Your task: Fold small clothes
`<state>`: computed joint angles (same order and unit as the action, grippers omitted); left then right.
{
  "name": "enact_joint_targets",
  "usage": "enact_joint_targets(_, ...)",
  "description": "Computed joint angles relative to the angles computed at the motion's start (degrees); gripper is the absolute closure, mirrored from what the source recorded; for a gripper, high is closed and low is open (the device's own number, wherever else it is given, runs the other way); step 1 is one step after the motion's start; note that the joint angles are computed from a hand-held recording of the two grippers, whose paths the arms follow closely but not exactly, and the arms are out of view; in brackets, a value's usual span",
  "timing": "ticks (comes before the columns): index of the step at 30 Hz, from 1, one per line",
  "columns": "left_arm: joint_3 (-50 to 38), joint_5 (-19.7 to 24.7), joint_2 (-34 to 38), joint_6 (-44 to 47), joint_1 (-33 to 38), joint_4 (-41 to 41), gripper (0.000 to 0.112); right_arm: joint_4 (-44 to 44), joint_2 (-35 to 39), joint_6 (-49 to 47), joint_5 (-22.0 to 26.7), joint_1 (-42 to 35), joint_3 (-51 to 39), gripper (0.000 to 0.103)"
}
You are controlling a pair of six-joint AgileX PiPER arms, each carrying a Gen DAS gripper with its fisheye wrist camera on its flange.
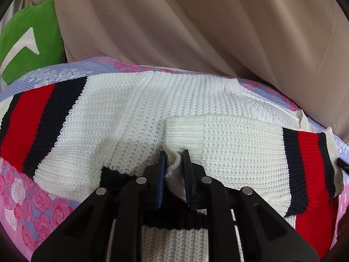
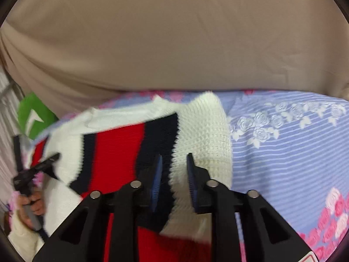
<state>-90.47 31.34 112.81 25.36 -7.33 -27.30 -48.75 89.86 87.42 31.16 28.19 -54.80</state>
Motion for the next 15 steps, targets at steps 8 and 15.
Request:
enact_joint_targets(8, -0.37, 1.29, 0.61, 4.62, 1.35, -5.64, 0.092, -4.70, -5.48, 6.22, -3.46, -0.11, 4.19, 0.100)
enact_joint_targets(15, -0.21, 1.08, 0.67, 5.03, 1.28, -6.11, 0.090, -6.46, -7.62, 9.90, -2.94, -1.00, 6.17, 0.098)
